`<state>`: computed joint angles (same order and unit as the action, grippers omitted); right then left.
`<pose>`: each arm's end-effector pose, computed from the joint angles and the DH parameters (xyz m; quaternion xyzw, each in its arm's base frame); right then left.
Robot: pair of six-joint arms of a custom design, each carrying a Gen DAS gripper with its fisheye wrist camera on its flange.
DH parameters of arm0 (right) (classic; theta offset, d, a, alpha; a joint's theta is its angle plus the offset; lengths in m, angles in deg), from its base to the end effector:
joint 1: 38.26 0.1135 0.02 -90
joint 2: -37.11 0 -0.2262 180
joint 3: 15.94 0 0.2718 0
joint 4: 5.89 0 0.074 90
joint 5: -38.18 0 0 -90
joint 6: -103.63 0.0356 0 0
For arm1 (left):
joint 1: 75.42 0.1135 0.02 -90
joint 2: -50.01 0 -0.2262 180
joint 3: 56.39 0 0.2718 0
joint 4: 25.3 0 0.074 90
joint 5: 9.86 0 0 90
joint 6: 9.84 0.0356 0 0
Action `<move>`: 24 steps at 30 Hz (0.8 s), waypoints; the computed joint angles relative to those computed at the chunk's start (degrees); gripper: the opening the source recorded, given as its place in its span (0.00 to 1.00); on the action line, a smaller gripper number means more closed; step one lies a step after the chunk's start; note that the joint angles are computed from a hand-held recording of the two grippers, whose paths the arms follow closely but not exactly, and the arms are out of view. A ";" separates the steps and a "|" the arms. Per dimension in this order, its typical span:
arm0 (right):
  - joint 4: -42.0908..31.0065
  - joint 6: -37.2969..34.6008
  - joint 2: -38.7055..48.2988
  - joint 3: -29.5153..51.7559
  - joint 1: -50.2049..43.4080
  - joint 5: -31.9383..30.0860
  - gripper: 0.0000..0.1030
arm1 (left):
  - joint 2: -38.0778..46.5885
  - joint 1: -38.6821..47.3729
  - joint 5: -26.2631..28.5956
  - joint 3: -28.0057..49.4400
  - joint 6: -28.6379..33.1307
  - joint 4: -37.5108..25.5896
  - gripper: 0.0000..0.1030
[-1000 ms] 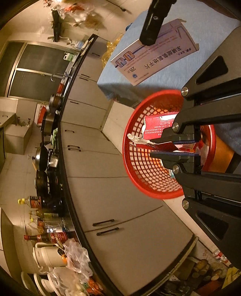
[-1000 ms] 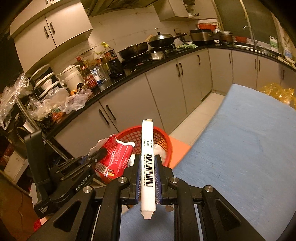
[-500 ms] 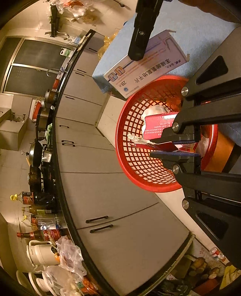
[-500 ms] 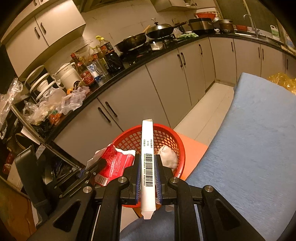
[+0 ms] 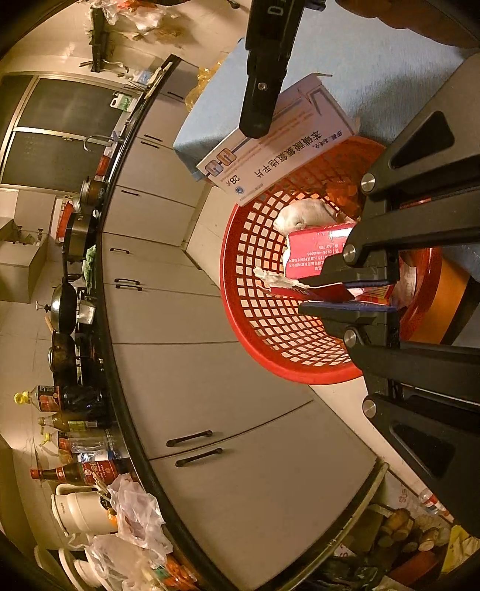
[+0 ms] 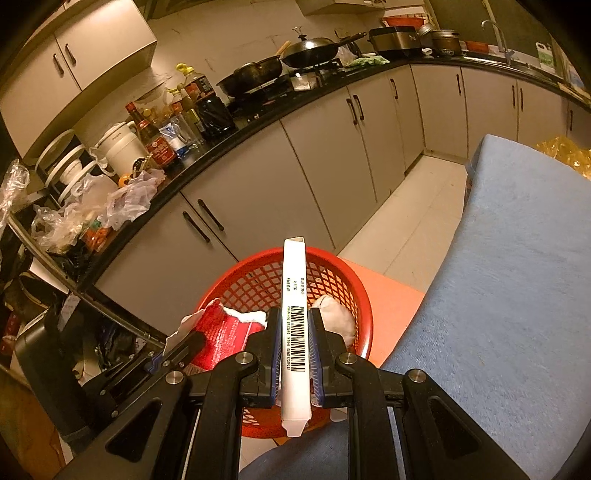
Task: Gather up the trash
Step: 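Hold the red packet and white box above the red basket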
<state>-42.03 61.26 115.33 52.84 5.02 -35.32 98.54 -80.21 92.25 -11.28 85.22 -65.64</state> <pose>0.2382 0.2104 0.2131 0.0890 0.9135 0.1734 0.3571 0.2187 -0.0258 0.1915 0.1198 0.9076 -0.0961 0.3907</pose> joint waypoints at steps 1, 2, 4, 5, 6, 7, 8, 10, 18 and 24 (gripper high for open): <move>-0.02 -0.07 0.52 0.35 -0.11 0.04 0.15 | 0.00 0.04 -0.04 -0.08 0.09 0.05 0.06; -0.19 -0.15 1.04 0.59 -0.22 0.21 0.15 | 0.09 -0.13 -0.24 -0.10 0.03 0.13 0.06; -0.24 -0.25 2.09 1.11 -0.54 0.01 0.15 | 0.48 -0.37 -0.49 -0.12 -0.05 0.42 0.06; -0.10 -0.23 2.15 0.97 -0.67 -0.13 0.15 | 0.56 -0.50 -0.63 -0.17 -0.14 0.56 0.06; 0.18 -0.22 2.44 0.89 -0.95 -0.41 0.15 | 0.50 -0.65 -0.78 -0.23 -0.22 0.54 0.06; 0.39 -0.29 2.23 0.46 -1.27 -0.72 0.15 | 0.58 -0.67 -0.81 -0.23 -0.23 0.58 0.06; 0.54 -0.34 2.21 0.31 -1.44 -0.92 0.15 | 0.71 -0.67 -0.84 -0.23 -0.22 0.65 0.06; 0.89 -0.27 2.62 0.27 -1.79 -1.33 0.15 | 0.85 -1.17 -1.33 -0.36 -0.48 0.84 0.06; 1.82 -0.06 2.85 -0.69 -2.71 -2.47 0.15 | 2.26 -2.01 -2.06 -0.29 -0.72 1.67 0.06; 2.37 -0.14 3.13 -0.82 -2.92 -2.77 0.15 | 2.62 -1.94 -2.04 -0.19 -0.65 1.94 0.06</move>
